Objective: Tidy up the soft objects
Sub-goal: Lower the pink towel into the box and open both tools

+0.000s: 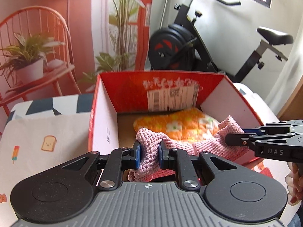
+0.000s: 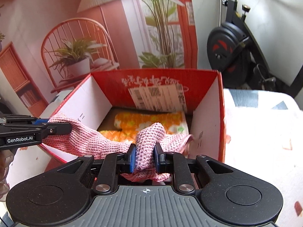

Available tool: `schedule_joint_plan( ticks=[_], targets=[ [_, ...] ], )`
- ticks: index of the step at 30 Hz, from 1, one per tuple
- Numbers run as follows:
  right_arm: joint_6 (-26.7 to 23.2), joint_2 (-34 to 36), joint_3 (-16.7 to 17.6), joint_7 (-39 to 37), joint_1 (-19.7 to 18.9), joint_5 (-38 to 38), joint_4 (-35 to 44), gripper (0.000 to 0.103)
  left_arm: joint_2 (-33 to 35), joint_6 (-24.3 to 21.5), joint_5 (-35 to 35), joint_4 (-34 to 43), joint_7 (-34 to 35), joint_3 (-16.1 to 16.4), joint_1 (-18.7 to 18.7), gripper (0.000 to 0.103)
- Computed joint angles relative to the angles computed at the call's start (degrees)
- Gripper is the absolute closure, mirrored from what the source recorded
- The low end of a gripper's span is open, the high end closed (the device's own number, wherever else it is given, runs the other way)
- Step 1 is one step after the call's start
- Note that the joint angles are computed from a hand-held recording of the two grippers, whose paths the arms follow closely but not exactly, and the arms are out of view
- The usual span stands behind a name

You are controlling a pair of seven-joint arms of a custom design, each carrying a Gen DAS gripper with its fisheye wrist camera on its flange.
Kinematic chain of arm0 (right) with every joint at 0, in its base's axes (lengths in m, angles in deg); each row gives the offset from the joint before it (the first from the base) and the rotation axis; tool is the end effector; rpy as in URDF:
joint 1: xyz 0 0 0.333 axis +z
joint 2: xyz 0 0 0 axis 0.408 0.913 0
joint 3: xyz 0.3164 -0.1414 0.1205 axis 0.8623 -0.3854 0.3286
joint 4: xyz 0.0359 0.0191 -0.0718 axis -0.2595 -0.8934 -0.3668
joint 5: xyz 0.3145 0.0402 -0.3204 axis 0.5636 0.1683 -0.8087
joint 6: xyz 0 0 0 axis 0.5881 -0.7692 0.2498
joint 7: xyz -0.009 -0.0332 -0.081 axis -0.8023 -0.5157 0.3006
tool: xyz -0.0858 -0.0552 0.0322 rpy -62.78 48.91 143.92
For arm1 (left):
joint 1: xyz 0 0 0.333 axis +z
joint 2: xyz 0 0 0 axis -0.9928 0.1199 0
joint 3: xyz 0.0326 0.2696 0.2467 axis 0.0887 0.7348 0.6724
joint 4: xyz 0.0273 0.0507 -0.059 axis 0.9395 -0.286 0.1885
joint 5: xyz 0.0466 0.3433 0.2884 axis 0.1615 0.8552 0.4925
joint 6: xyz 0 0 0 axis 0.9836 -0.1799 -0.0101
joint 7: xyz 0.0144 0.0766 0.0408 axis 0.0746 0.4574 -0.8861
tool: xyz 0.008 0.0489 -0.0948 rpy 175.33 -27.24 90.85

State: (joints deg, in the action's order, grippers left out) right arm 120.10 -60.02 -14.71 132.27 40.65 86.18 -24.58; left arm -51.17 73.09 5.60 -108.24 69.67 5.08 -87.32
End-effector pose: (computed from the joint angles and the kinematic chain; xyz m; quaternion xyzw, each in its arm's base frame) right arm 0.6626 0.2791 0.5324 -0.7426 0.5513 -0.1039 0.3659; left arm 0.6044 -0.1675 0.5490 -0.6603 0.6484 -0.2915 0.2422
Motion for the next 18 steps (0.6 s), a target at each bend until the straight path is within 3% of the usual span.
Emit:
schedule_joint_plan(
  ticks=[4,10,13,15,18],
  targets=[
    [-1.7,1.1,-0.4,2.1,0.7,-1.8,1.0,0.085,1.4,-2.8,-3.2,1.6,2.8,0.2,-0.5,0.084],
    [-3.6,2.4,-1.2,6.9,1.2,-5.2,2.5,0.084,2.4,-4.5,0.0,2.8,1.3,0.2,-1.1,0.083],
    [-2.5,1.9,-2.4,10.6,2.2,-9.3,1.7,0.074,1.8,-1.9,-0.9,1.9,2.1,0.4,-1.2,0.068],
    [0.0,0.8,-2.5,11.5,2.4,-11.4,0.1,0.068,0.6,0.5,-1.3,0.5,2.5,0.4,-1.0,0.042],
    [3.0,-1.3,-2.0,11.1,2.0,-11.7,-2.4,0.056,-1.2,1.6,1.6,-0.8,-0.9,-0.1,-0.2,0.037]
  ],
)
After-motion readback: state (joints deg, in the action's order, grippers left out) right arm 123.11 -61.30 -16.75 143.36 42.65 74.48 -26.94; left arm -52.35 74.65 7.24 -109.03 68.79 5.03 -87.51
